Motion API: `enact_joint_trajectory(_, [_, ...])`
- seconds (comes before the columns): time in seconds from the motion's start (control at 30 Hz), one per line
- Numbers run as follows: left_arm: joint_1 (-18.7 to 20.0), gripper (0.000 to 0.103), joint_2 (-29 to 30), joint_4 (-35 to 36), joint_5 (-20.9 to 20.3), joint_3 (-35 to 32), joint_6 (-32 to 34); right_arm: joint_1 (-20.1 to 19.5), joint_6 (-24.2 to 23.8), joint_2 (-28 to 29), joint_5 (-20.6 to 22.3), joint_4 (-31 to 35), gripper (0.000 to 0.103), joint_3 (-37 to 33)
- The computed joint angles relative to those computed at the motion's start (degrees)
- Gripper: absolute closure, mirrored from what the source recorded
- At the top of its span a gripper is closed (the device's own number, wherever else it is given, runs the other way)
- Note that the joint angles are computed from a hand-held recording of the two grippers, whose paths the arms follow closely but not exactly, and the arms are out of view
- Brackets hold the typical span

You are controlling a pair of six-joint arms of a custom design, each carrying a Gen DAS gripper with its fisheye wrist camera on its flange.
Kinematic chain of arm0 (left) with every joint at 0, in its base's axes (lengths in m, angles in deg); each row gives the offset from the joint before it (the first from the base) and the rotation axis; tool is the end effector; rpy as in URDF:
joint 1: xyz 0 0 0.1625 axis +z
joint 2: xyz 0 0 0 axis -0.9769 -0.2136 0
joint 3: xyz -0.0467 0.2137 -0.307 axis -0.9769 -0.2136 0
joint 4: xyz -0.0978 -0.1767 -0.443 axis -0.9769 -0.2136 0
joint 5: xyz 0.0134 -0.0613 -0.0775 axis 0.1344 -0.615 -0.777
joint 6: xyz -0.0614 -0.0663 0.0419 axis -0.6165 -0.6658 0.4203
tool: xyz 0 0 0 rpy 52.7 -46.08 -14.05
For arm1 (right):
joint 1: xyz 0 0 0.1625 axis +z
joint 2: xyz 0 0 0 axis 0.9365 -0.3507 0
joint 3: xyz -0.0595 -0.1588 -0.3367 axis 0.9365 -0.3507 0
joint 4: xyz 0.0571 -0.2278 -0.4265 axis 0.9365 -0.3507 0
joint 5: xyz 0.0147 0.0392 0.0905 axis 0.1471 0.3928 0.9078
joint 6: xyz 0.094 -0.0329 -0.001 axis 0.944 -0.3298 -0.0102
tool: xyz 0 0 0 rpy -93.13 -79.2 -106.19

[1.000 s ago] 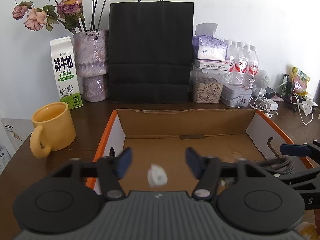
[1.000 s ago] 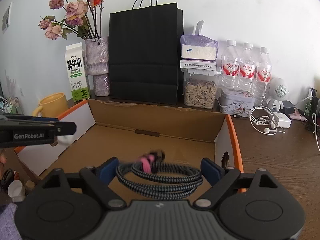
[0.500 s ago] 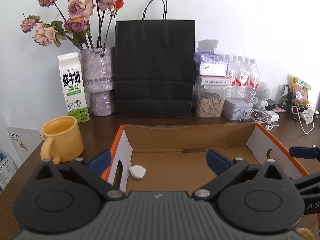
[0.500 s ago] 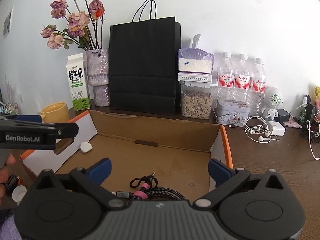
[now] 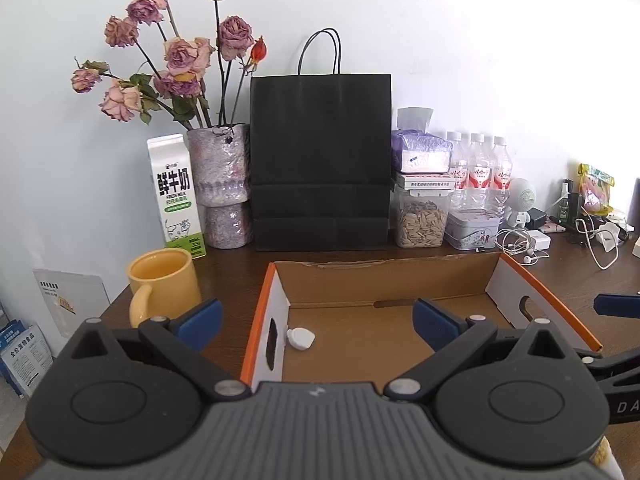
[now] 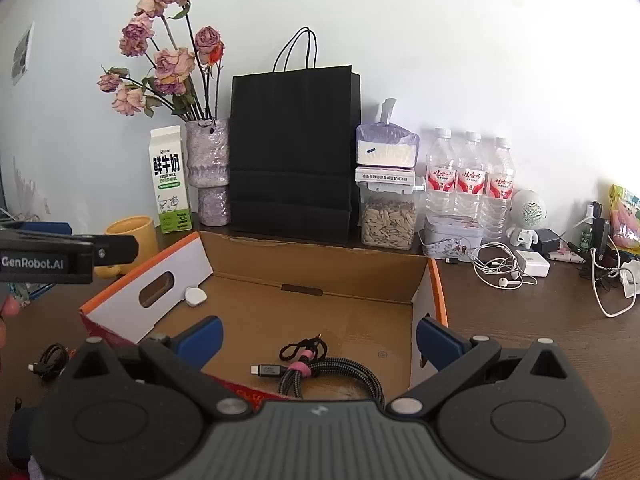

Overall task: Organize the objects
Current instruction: 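Drop the white piece and the braided cable into the cardboard box with both grippers, then grasp the iridescent plastic bag with the right gripper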

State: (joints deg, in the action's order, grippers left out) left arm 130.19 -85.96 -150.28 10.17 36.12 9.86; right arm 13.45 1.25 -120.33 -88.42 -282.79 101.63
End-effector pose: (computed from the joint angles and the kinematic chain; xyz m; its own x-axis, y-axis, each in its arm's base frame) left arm -0.2189 -0.6438 0.0348 -0.6725 -0.1389 -0.7270 0.6395 0.3854 -0.6652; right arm 0.0557 -0.6749 0.1647 -0.6520 -0.3928 0.6486 -0.7565 0.3944 -0.5216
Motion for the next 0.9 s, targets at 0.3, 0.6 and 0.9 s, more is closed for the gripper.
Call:
enact_joint_trajectory(0.3, [-4.0,0.000,-4.0,-4.6,3.8,9.3,-1.3,-1.5,-0.9,-7.9,2.4,-2.9,0.000,10.4])
enact_joint_trajectory(0.6, [-8.0,0.000,-7.0,-6.5,7.5,18.1,-5.4,-3.7,-2.2,-15.0,5.2,-4.6,0.000,19.6])
enact_joint_trajectory(0.9, [-11.4,0.000,-9.6,-5.8,11.7,27.1,-13.0,-6.3,-4.1,-21.1,7.5,-5.3,0.000,27.8])
